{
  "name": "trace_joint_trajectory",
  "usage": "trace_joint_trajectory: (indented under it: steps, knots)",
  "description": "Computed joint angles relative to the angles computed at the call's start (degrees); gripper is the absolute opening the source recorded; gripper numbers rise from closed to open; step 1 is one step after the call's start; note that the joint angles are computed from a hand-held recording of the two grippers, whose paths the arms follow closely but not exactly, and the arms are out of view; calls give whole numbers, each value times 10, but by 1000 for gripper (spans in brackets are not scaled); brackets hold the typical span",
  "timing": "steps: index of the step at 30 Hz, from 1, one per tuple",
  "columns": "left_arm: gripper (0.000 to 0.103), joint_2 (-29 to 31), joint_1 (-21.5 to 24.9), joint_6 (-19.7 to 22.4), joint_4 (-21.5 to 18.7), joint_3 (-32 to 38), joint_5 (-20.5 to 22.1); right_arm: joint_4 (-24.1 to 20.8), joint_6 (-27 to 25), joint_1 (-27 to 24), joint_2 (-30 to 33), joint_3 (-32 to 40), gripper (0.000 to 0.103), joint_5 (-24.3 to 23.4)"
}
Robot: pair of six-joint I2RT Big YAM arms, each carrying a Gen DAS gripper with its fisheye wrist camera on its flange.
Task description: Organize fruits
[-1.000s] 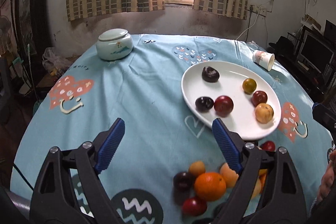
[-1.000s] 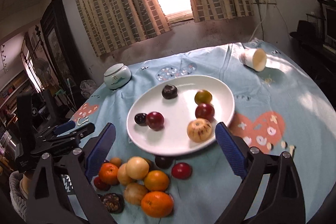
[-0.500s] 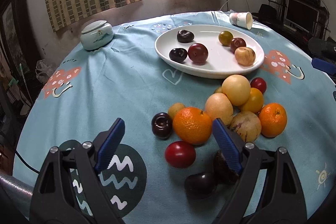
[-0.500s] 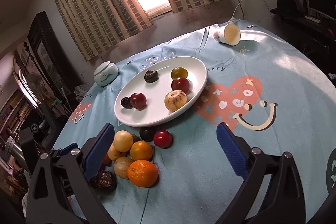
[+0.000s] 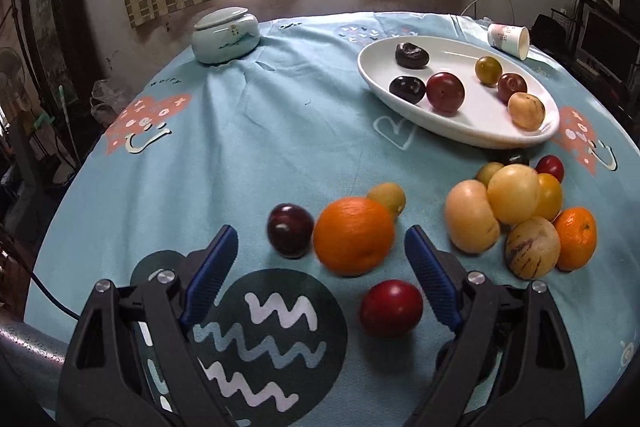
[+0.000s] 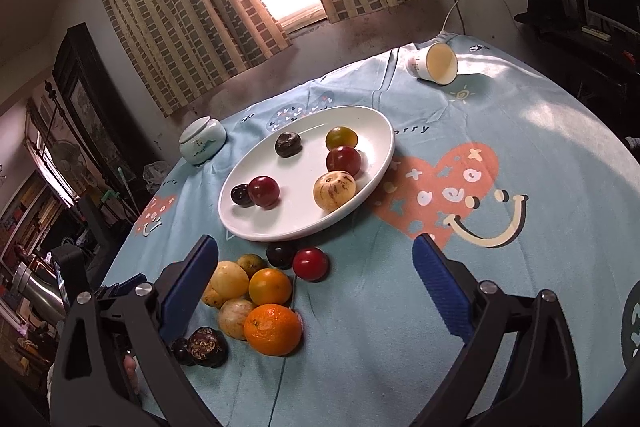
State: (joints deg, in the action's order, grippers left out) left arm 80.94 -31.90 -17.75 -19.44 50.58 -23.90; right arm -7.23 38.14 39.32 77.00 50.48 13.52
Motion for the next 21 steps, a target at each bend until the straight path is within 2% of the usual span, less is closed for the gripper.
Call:
trace_joint_trajectory:
  steps: [3, 4, 6, 9, 12, 14, 17, 21]
  knots:
    - [85, 8, 3, -3, -6, 4, 9, 0, -4, 1, 0, 1, 98, 1]
    - [80, 9, 6, -7, -8, 4, 15, 1, -4, 2, 1, 0, 98, 1]
    - [76, 8, 8, -10, -5, 3, 29, 0, -4, 2, 1, 1, 98, 1]
    - [76, 12, 8, -10, 3, 4, 21, -2, -4, 2, 2, 2, 98, -1]
    - [76, 22, 16, 2, 16, 10, 39, -4, -8, 5, 5, 4, 98, 1]
    - [76, 32, 16, 8, 14, 19, 27, -5, -11, 6, 6, 5, 98, 5]
    - [76, 34, 27, 6, 30, 22, 44, -7, -8, 5, 8, 6, 98, 2]
    - [76, 39, 30, 11, 29, 29, 41, -13, -14, 6, 14, 10, 98, 4]
